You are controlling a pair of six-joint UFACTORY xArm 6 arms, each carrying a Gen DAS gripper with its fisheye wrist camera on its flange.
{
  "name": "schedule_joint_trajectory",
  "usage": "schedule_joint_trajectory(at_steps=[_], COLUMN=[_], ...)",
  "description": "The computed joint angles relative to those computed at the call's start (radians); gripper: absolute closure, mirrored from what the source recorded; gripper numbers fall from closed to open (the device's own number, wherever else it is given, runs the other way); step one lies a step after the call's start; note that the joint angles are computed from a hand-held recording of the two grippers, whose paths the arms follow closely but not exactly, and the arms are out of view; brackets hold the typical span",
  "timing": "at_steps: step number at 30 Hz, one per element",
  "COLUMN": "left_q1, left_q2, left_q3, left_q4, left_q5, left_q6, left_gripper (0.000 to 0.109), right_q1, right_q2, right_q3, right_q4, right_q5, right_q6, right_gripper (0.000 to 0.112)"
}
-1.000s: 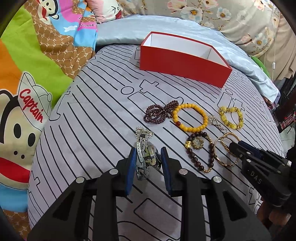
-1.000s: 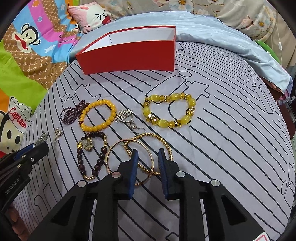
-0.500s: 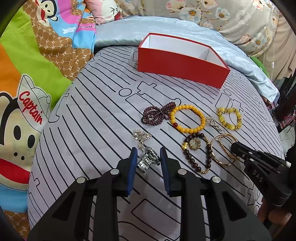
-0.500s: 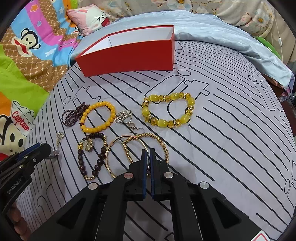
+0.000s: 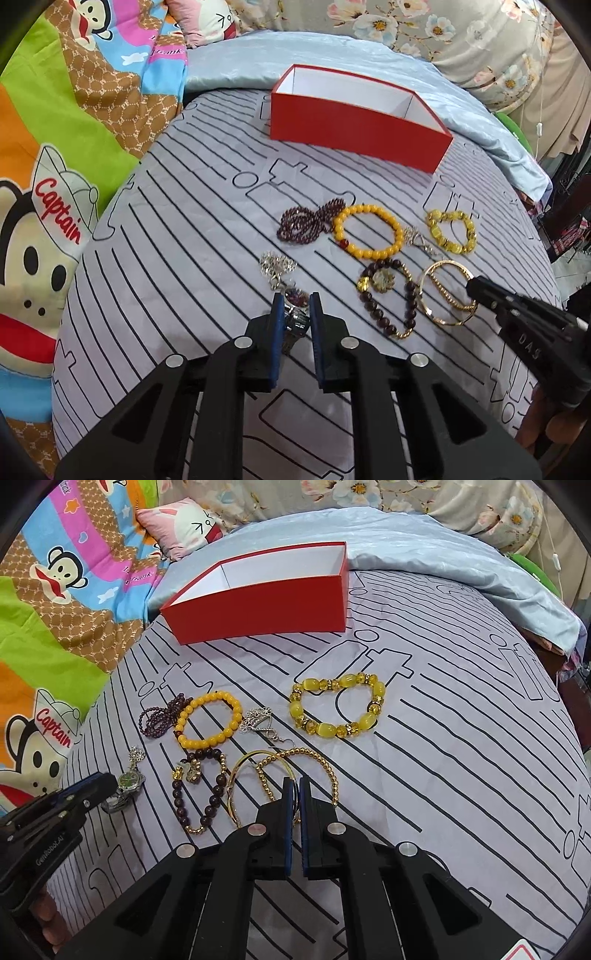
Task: Organize jewelry
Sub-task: 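Lift and carry the watch and bangle into the red box with both tools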
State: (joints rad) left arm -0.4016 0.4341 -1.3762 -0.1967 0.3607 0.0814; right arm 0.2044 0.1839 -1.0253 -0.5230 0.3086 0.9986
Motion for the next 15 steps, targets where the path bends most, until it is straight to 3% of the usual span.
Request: schedule_joint_trajectory(at_steps=[4, 12, 14, 15], left_q1=[-0.001, 0.000, 0.001, 0.002], left_q2=[0.006, 0.055, 0.063, 0.066], left_q3=[0.020, -0.004, -0.014, -0.021], left_q4=[0.075, 0.186, 0.166, 0.153], left_q5=[-0.025, -0.040, -0.042, -0.037], left_q6=[-0.058, -0.136, -0.123, -0.111], left_gripper=[0.071, 0.072, 0.085, 0.085], right_q1=[0.002, 0.005, 0.005, 0.005], right_q2=[-0.004, -0.005, -0.005, -0.005], right_q3=[0.005, 0.006, 0.006, 0.006], right_q4=[0.006, 0.013, 0.011, 0.011], right_q5=[-0.001, 0.000, 0.002, 0.002], right_q6=[-0.002, -0.006, -0.005, -0.005], right_gripper=[0.110, 0.110, 0.110, 0.110])
